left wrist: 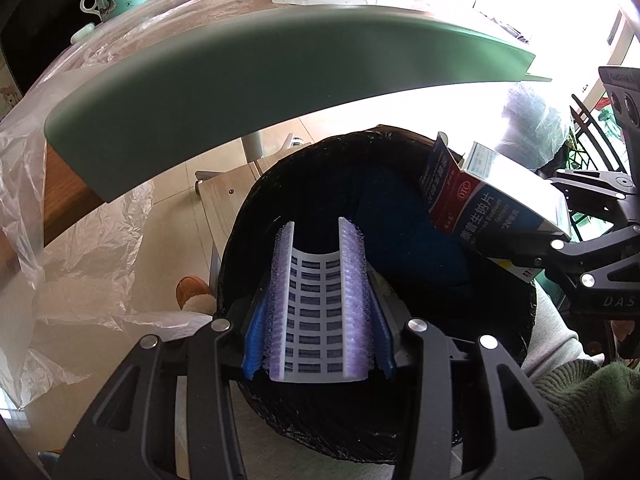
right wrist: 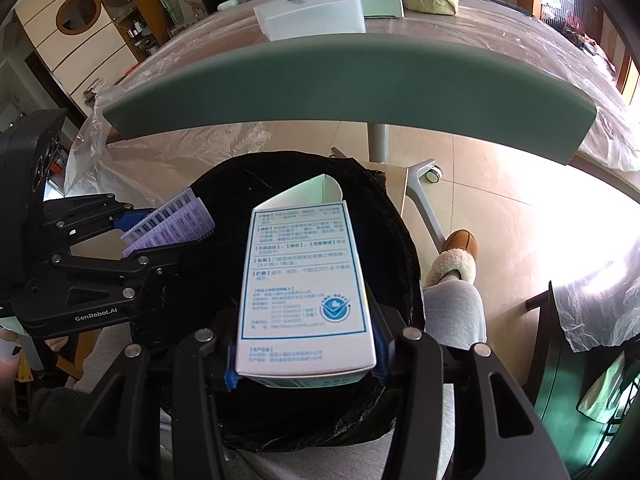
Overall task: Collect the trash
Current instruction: 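Lower the held rack and medicine box into the bin opening, then open both grippers to drop the rack and medicine box into the bin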
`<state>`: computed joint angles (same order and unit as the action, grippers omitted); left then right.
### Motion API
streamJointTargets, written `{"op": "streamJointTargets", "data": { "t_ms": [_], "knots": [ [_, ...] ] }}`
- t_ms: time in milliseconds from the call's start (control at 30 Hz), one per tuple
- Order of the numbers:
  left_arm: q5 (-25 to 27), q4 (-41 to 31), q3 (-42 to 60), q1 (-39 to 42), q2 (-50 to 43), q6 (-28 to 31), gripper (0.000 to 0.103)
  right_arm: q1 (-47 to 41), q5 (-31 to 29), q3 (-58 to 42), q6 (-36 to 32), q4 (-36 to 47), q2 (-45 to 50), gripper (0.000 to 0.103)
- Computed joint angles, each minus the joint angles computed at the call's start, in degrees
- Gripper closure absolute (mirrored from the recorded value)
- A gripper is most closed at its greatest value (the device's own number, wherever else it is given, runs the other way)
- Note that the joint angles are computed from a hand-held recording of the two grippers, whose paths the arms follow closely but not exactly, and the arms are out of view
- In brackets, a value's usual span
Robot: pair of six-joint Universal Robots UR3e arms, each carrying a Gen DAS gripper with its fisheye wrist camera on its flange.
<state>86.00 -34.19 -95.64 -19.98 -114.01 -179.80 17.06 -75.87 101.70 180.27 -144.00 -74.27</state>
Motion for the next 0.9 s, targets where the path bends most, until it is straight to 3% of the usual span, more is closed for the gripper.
{"op": "streamJointTargets", "data": {
  "t_ms": [33,67,100,133,367,533,600,700,800,900],
  "knots": [
    [-0.3,0.6,-0.5,0.1,0.2,0.4,0.057,0.1,0.0,0.1,0.0,-0.1,-0.2,0.055],
    [-0.4,0.7,-0.4,0.0,0.3,0.6,0.046,0.1,-0.1,0.3,0.3,-0.6,-0.5,0.048],
    [0.6,0.9,-0.2,-0.4,0.2,0.3,0.031,0.1,-0.2,0.6,0.9,-1.3,-0.8,0.033],
    [1.3,1.6,-0.5,-0.6,0.4,0.1,0.028,-0.2,-0.1,1.2,1.4,-2.3,-1.0,0.028],
    [1.4,2.3,-1.9,-0.4,2.7,-0.4,0.028,-0.8,-2.2,3.0,2.6,-4.2,-4.5,0.021],
    [1.0,2.3,-2.7,-0.3,6.9,-1.2,0.023,-0.2,-7.7,3.5,2.1,-6.3,-8.5,0.015],
    [-3.4,5.0,-4.7,1.6,11.1,-2.5,0.007,-0.2,-10.5,3.1,2.2,-8.8,-10.3,0.004],
    [-5.9,13.9,-6.3,2.9,13.4,-5.4,0.002,-1.6,-12.6,-2.2,3.1,-10.7,-9.4,0.004],
    [-4.7,10.5,2.7,1.4,8.9,-6.5,0.002,-4.1,-11.5,-13.0,5.3,-8.0,-3.8,0.004],
    [-1.7,5.9,13.2,-0.8,2.4,-7.0,0.002,-5.3,-10.4,-30.2,7.0,-0.9,6.7,0.004]
  ]
}}
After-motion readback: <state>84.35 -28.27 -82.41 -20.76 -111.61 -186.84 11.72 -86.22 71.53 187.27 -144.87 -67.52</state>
